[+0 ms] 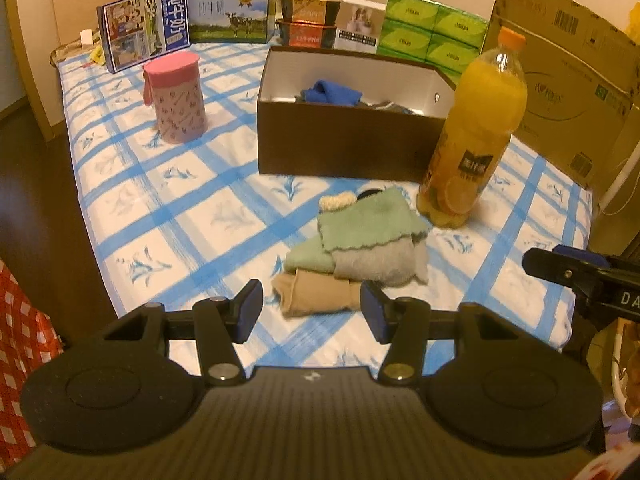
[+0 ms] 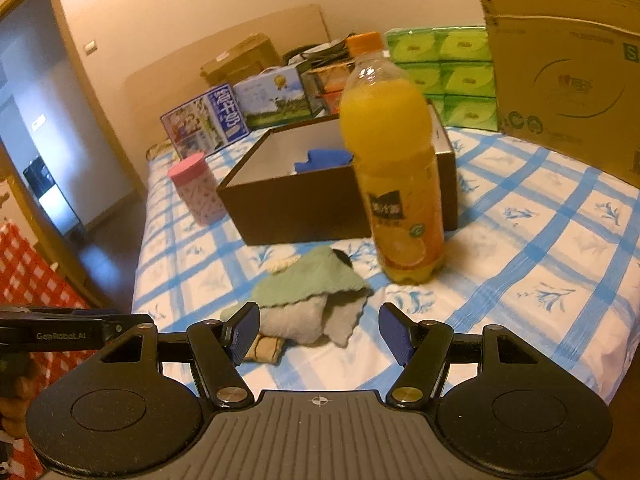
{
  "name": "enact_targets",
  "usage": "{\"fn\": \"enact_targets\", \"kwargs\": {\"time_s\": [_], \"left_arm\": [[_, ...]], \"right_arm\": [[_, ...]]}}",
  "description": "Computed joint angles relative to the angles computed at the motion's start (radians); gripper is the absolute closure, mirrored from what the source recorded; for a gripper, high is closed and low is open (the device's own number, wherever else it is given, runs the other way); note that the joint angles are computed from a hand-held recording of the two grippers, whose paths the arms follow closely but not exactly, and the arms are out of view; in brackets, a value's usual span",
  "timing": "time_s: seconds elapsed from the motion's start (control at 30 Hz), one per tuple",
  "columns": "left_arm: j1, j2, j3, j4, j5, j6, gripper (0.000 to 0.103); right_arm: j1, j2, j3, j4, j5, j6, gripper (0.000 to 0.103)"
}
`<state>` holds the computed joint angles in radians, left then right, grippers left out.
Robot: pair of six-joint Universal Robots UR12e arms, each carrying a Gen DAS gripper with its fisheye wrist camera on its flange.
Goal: Organize soft objects
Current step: 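Move both tools back toward the towels and beige stocking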
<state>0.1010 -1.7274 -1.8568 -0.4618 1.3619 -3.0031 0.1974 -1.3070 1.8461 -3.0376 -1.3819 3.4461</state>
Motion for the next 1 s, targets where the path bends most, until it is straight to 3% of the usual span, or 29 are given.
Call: {"fn": "enact_targets", "kwargs": {"time_s": [0.53, 1.0], "left_arm": [[0.002, -0.028, -0.024, 0.023, -0.033, 0.03, 0.051], [-0.003, -0.099, 0.001, 0.016, -0.036, 0.047, 0.047]], "right_arm": [[0.023, 0.034, -0.014, 0.073, -0.014, -0.065, 0.037], [0.029, 0.083, -0.043, 0.113, -0.02, -0.101, 0.037]]}}
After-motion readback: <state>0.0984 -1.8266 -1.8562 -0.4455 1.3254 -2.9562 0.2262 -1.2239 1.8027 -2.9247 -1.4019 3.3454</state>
